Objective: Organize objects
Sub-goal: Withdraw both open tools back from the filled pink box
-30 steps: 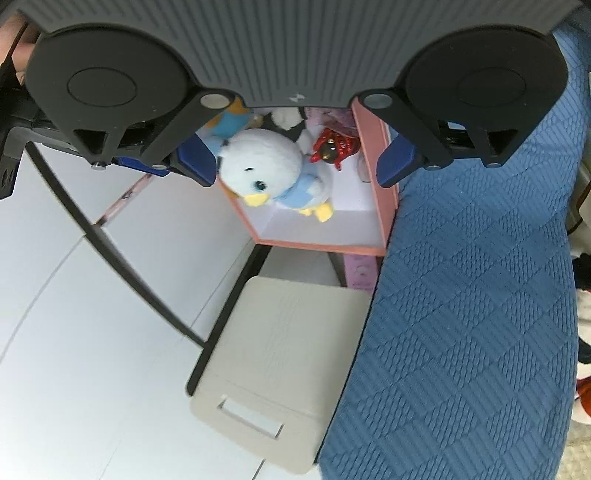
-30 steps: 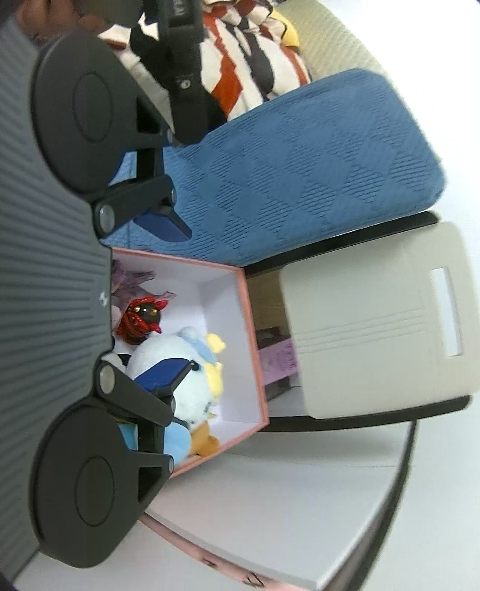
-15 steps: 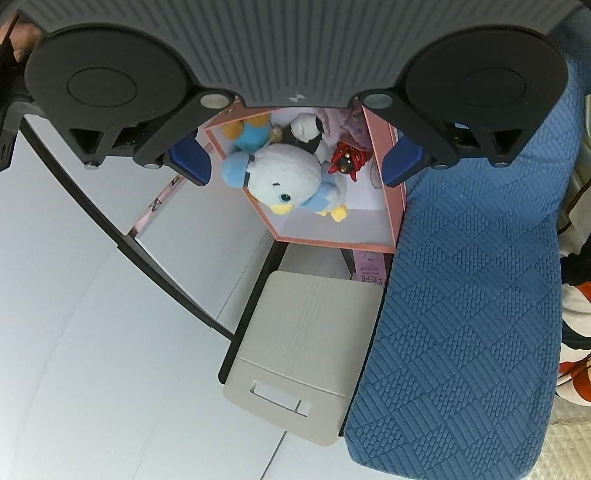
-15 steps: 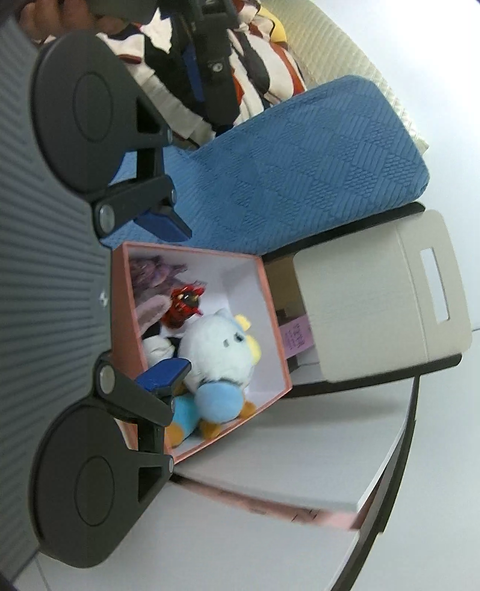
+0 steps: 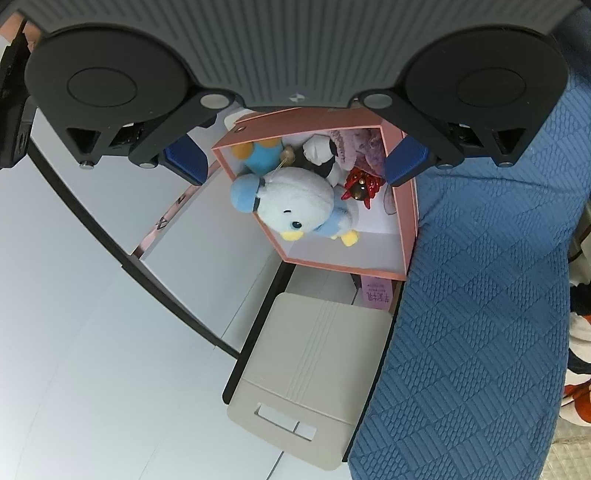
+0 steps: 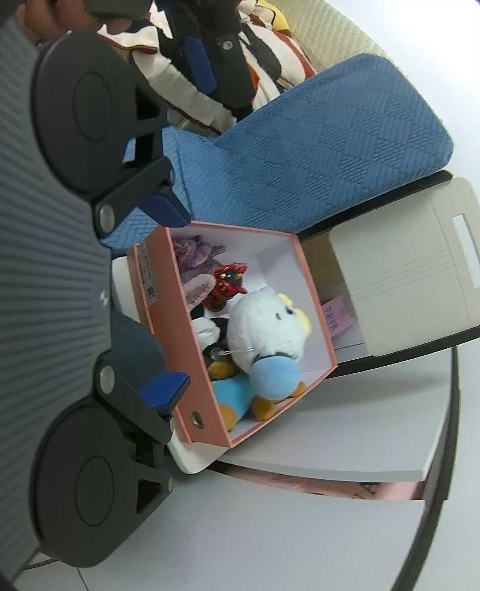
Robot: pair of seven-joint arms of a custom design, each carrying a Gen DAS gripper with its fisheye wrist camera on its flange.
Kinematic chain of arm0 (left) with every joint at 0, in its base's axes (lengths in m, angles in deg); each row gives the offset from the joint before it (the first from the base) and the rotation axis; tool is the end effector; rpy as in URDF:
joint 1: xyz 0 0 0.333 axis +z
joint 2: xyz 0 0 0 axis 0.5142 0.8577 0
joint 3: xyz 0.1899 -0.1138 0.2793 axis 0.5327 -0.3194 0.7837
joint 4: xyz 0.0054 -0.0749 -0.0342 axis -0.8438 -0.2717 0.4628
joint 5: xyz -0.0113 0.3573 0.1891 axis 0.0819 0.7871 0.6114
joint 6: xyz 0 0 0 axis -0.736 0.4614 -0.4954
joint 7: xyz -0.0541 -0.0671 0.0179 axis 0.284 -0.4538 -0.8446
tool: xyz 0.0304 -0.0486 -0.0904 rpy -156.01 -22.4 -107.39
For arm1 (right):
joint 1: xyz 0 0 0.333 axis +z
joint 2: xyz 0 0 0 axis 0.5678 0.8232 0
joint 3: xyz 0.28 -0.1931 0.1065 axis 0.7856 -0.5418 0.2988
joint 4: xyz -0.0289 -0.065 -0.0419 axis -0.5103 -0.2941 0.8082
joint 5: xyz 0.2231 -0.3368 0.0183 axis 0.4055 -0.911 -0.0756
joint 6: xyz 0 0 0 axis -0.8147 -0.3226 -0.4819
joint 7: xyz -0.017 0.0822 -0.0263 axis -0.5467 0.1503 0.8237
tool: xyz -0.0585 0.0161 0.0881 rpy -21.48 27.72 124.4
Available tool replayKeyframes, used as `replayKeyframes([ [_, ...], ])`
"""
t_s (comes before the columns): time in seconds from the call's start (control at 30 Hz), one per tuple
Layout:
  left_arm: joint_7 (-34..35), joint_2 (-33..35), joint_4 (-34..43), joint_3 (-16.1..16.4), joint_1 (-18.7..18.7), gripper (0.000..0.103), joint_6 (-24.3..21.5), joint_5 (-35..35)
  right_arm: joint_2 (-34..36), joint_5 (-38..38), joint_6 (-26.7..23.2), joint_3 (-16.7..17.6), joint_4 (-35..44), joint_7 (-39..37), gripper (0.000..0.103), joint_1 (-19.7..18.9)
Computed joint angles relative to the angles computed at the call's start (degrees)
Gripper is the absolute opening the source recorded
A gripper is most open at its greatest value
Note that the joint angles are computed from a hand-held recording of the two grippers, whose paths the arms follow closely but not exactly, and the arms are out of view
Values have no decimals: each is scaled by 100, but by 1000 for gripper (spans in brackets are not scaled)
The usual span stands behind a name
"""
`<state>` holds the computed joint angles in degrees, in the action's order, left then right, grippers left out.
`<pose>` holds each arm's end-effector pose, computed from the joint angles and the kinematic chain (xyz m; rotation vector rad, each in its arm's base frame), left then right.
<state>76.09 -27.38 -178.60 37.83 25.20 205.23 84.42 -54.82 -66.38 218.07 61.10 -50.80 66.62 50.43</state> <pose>0.6513 -0.1896 0.5916 -1.9229 1.5286 -1.2656 0.6932 0.2235 0.6033 -1.7395 1.5414 -0.3304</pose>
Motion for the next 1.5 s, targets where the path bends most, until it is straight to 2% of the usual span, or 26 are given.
replayKeyframes([
  [0.2, -451, 35, 57, 235, -198, 103, -215, 430, -19, 37, -45, 33, -51, -98, 87, -14],
  [0.47, -485, 4, 61, 237, -211, 103, -275, 770, -8, 110, -69, 64, -21, -269, 87, -23],
  [0.57, -391, 9, 44, 142, -133, 103, -270, 616, -3, 150, -90, 73, -8, -293, 87, -26],
  [0.8, -429, 15, 66, 174, -163, 103, -340, 694, 13, 123, -148, 37, 15, -271, 87, 6],
  [1.03, -40, 7, 41, -2, -27, 103, -351, 302, 7, 106, -144, 37, 14, -245, 87, 6],
  [1.13, -109, -6, 47, 91, -114, 103, -398, 418, 13, 120, -153, 45, 29, -287, 87, -8],
  [1.5, -90, -17, 49, 78, -103, 103, -415, 378, 60, 103, -251, 35, 100, -249, 87, 0],
])
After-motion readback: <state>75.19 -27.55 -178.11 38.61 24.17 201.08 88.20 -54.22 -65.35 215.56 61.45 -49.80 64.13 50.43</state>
